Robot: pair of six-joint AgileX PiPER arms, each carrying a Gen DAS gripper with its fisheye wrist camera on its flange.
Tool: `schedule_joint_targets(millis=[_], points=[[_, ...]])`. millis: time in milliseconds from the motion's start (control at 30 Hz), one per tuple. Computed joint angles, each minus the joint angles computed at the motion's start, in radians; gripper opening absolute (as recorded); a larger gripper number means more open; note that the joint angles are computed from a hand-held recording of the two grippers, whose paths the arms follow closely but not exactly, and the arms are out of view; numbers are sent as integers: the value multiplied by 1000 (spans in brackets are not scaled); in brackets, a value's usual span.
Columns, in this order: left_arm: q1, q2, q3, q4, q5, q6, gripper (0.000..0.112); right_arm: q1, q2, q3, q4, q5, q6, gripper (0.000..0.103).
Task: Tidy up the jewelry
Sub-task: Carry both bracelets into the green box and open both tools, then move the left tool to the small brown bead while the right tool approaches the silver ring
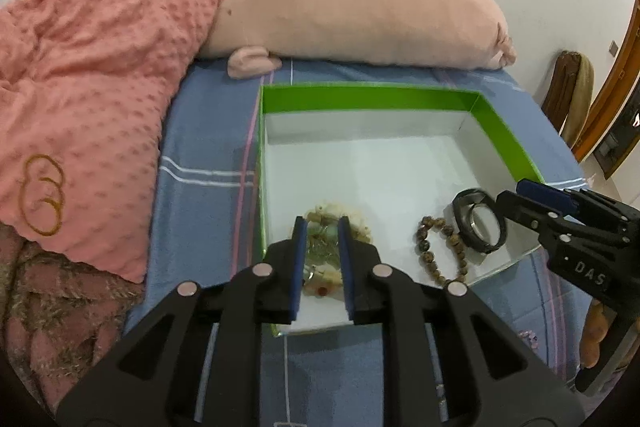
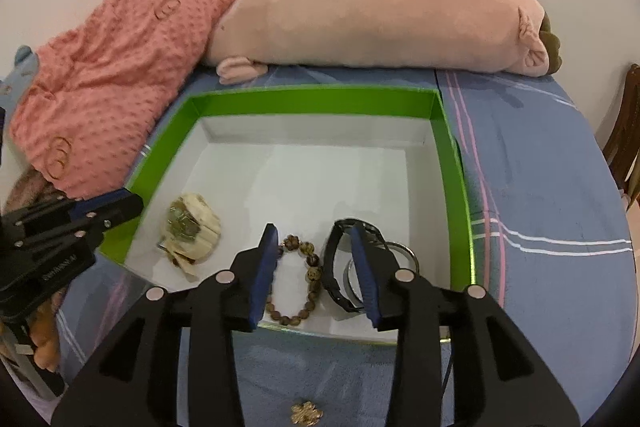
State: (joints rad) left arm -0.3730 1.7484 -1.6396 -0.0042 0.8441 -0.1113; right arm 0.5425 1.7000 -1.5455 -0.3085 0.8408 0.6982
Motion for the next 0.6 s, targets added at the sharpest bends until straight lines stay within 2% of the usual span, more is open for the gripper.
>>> schedule_joint_targets(millis=[67, 133, 200, 300, 400, 467, 600], points=[[-14, -37, 8, 25, 3, -28, 17, 24, -35, -7, -20, 21, 3, 38], [-53, -68, 1, 112, 56, -109, 24, 56, -67, -15, -48, 53, 8, 38], [-92, -94, 7, 184, 117, -160, 26, 95, -107, -9, -63, 87, -3, 38], [-152, -201, 131, 286, 143, -201, 26, 139, -157, 34, -17, 131, -59, 38], [-146, -290, 252, 291, 141, -206, 31, 186, -179, 97, -8, 176, -83, 38], [-116, -336, 325, 234, 133, -185, 31, 215, -191, 156, -33, 190, -57, 38], [-156, -340, 379, 195, 120, -176, 31, 185, -210, 273, -5, 159, -16, 38]])
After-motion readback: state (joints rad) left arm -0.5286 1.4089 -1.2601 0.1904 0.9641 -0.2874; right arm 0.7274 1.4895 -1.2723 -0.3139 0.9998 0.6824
